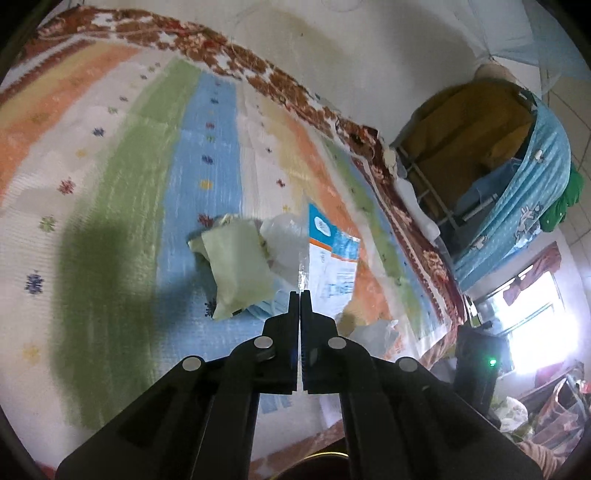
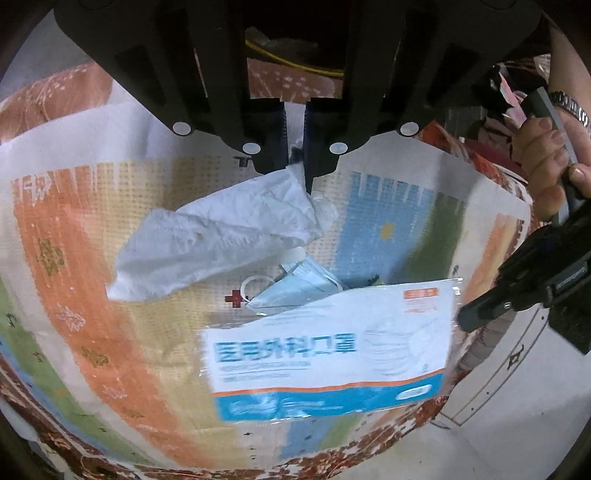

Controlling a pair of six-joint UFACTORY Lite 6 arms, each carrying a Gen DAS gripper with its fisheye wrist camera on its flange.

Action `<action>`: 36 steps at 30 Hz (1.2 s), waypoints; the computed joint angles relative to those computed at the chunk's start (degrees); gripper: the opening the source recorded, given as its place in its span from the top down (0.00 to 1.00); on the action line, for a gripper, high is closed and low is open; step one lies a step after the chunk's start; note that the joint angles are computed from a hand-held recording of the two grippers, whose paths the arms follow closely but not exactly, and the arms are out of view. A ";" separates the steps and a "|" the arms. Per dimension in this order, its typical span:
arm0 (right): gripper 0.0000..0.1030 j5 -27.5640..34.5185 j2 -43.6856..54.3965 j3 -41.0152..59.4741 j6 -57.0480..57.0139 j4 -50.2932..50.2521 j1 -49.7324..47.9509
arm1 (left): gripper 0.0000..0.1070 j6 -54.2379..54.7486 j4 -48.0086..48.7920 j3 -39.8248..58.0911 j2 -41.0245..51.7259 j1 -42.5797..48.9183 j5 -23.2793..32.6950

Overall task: Collect trash
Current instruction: 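Grasp the blue-and-white mask package with the left tool while the right tool grasps the white tissue, then carry the mask package and tissue in both tools over the trash bin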

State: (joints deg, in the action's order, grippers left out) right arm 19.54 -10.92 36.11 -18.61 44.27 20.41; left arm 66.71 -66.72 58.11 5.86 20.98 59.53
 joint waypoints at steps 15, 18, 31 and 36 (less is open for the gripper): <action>0.95 6.22 -18.20 -5.31 29.29 -30.80 3.75 | 1.00 -16.46 13.32 -7.70 -25.60 0.52 -2.92; 0.95 7.84 -21.52 -5.31 34.20 -36.63 5.73 | 1.00 -18.05 16.08 -8.91 -31.11 0.99 -2.51; 0.95 18.45 -38.03 -7.36 60.58 -59.46 24.58 | 1.00 -19.09 16.84 -15.34 -48.60 8.80 11.25; 0.95 24.41 -40.03 -7.37 73.80 -70.69 35.40 | 1.00 -17.76 16.63 -17.28 -54.73 14.97 17.21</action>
State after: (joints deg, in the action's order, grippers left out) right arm 43.95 -50.95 28.75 55.19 -26.43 55.81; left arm 48.95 -50.10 40.84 -48.87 35.96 76.74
